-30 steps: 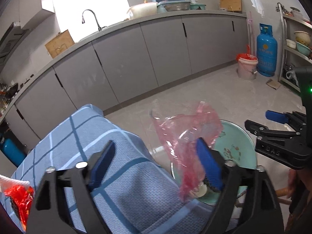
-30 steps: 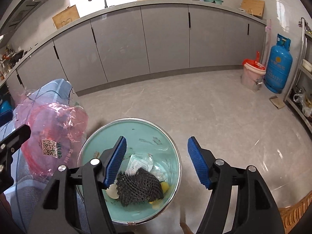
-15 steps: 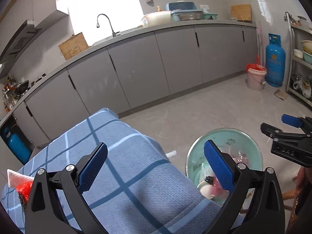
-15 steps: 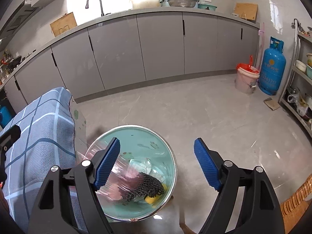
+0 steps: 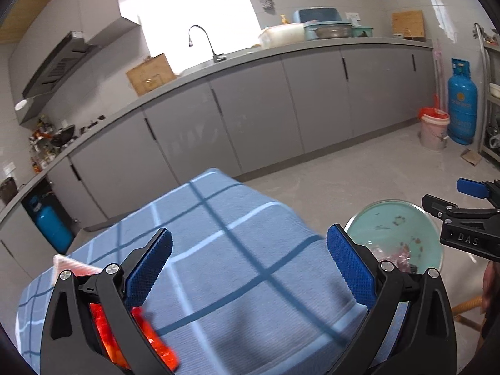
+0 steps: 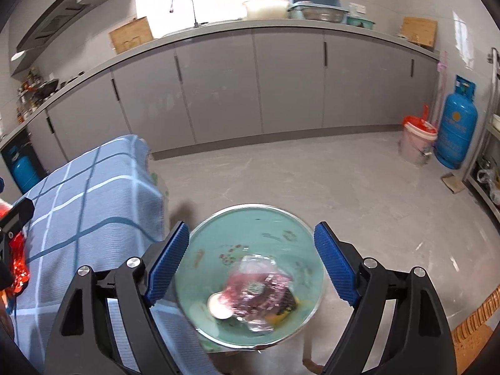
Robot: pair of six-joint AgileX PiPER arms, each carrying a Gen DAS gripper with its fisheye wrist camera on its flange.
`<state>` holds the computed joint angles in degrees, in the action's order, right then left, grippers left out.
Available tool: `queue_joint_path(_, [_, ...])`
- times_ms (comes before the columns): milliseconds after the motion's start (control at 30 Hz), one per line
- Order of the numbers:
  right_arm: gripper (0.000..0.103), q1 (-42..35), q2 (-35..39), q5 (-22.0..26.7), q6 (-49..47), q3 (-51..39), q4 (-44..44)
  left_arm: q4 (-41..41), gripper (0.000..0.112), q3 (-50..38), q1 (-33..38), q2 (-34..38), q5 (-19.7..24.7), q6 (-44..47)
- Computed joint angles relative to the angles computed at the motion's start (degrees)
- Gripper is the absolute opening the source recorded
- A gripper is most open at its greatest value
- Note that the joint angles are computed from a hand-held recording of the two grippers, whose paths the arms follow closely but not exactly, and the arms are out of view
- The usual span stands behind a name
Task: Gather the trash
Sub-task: 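Grasp the orange snack bag with the right gripper while the left gripper reaches toward the black scrubber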
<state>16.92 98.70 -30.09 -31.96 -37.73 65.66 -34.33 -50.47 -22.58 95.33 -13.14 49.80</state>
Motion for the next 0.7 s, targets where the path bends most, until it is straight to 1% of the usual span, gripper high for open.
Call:
queue_joint_path(100, [0.082,2.4,0.5,0.2,-3.1,-2.1,2.8,1.0,0.098,1.7,2.6,-2.2,-0.1,-0.5])
queue_joint_path(233, [0.083,6.3,2.0,0.6,-9.2,-6.3,7.9,5.9,0.098,4.0,7.3,-4.9,0.4,-4.5])
queue_joint_path(333, [0.083,8.6,3.0,1.0,-12.2,-8.8,10.9,11.6,0.098,5.2,11.2,-6.9,1.3,-9.0])
queue_joint_path(400, [0.083,10.5,3.7,1.2,-14.8,-10.8,13.1,17.4,0.098,6.7,14.6,-8.3,1.1,-13.5])
queue_joint_path(467, [0.084,12.6,4.6,1.2,-17.8,-13.0,15.8,23.1,0.098,8.1,18.5,-9.6,0.9,-17.9])
queue_joint_path(500, [0.085,13.6,5.2,1.1,-19.4,-14.2,17.3,26.6,0.098,8.8,21.6,-10.2,0.6,-20.6])
queue_joint_path(567, [0.086,15.7,6.7,0.9,-22.5,-16.9,20.2,30.8,0.098,9.1,26.3,-10.3,0.6,-23.8])
queue_joint_path(700, [0.087,19.4,10.4,2.2,-30.9,-24.4,27.5,29.4,0.098,8.3,33.6,-8.5,0.0,-21.4])
